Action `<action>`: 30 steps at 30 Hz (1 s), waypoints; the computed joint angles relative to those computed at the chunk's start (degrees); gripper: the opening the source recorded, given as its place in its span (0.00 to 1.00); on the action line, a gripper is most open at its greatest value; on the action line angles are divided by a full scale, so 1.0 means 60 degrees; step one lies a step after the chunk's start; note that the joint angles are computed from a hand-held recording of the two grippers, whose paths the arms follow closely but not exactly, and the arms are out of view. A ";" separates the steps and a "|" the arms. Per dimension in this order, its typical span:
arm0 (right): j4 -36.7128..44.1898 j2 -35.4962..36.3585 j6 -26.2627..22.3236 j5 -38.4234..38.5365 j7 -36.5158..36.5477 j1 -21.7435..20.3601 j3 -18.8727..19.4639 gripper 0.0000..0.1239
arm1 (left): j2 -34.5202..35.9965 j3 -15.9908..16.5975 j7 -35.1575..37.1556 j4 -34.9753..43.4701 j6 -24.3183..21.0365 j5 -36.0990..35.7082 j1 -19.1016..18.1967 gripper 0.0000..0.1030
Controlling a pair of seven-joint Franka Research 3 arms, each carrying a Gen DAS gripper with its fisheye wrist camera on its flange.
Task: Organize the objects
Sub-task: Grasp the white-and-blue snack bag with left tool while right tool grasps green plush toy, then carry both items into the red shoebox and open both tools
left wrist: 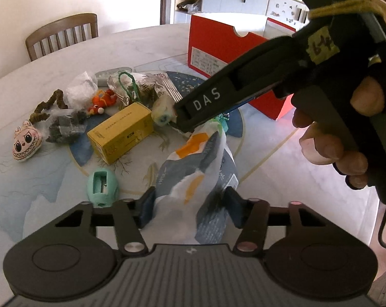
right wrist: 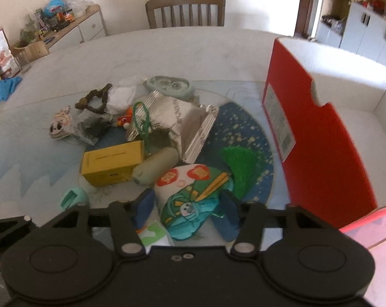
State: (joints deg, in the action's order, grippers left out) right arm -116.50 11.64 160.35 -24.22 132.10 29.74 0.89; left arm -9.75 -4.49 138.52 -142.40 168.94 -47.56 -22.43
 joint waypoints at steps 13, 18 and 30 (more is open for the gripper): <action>-0.0332 -0.0560 -0.0002 0.0107 0.0140 -0.0149 0.0153 0.19 | -0.0304 -0.0002 -0.0217 0.0151 -0.0743 -0.0015 0.0213 0.32; -0.0627 -0.0990 0.0113 0.0030 0.0224 -0.0357 0.0330 0.16 | -0.0514 0.0096 -0.0471 0.0204 -0.0838 -0.0002 0.0246 0.32; -0.1448 -0.2426 0.0771 0.0124 0.0175 -0.1238 0.0909 0.15 | -0.0994 0.0232 -0.2138 0.0780 -0.1353 0.1407 0.0399 0.32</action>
